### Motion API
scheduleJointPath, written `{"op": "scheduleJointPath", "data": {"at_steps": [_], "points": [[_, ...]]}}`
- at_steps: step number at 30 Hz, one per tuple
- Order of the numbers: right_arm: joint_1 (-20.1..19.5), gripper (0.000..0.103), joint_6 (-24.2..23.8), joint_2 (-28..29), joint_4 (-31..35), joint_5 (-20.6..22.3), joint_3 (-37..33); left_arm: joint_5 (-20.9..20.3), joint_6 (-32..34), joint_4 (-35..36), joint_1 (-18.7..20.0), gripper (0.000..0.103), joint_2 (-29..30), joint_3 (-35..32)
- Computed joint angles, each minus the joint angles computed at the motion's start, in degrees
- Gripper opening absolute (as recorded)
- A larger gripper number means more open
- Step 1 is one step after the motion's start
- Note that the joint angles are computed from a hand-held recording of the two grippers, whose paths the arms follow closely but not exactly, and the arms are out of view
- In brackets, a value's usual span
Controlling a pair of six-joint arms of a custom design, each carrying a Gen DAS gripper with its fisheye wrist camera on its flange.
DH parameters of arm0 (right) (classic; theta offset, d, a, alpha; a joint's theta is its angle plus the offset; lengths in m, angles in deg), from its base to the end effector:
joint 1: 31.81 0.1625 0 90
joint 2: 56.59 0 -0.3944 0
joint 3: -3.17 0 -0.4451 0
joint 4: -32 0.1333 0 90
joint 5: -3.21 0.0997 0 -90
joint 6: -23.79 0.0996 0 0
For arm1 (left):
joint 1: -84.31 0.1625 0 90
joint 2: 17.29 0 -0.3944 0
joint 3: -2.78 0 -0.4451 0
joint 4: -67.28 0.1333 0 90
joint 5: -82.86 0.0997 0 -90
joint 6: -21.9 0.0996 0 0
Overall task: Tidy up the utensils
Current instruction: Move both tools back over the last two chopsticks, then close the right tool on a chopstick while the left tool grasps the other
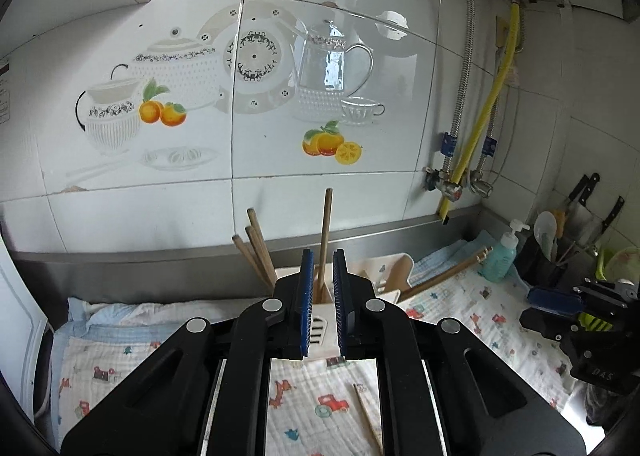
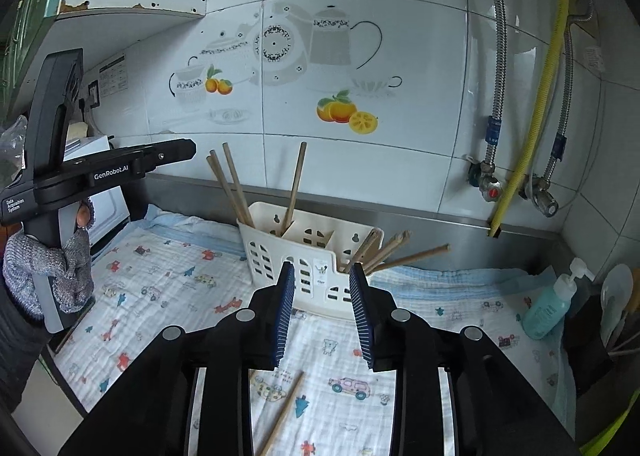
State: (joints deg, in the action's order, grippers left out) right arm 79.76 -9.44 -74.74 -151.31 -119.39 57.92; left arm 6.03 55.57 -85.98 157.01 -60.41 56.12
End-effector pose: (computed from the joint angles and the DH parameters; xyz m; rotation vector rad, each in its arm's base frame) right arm 0.3891 -0.7677 0.0573 0.7205 -2.1620 1.1417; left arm -0.1078 -0.8707 0.3745 0.9581 2.3492 -1.2095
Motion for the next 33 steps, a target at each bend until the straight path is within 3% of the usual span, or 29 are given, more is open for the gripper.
{"op": "scheduleJointPath", "data": {"at_steps": [2, 9, 12, 17, 23, 33], "points": [[0.04, 0.028, 0.59, -1.04, -1.60, 0.06, 3.39, 0.63, -0.03, -2.29, 0.23, 0.048, -2.08, 3.75], [-0.34, 0.028, 3.06, -2.19, -6.55, -1.66, 12.40, 1.30, -0.67, -6.55, 1.82, 0.052, -8.14, 14.63], [-0.63, 0.028, 5.23, -2.34, -8.02, -2.29, 15.66, 2.85, -0.85, -9.28, 2.32, 0.063, -9.75, 18.19], [-1.36, 0.028, 9.62, -2.11, -9.01, -2.95, 19.52, 3.78, -2.09, -11.22, 3.23, 0.072, -11.87, 22.36], [-2.09, 0.026, 13.77, -0.78, -9.21, -4.22, 21.43, 5.86, -2.29, -13.80, 3.86, 0.080, -13.25, 26.07], [-3.40, 0.017, 19.44, 1.59, -7.37, -4.69, 21.15, 7.77, -3.65, -14.35, 4.94, 0.085, -14.18, 28.69]]}}
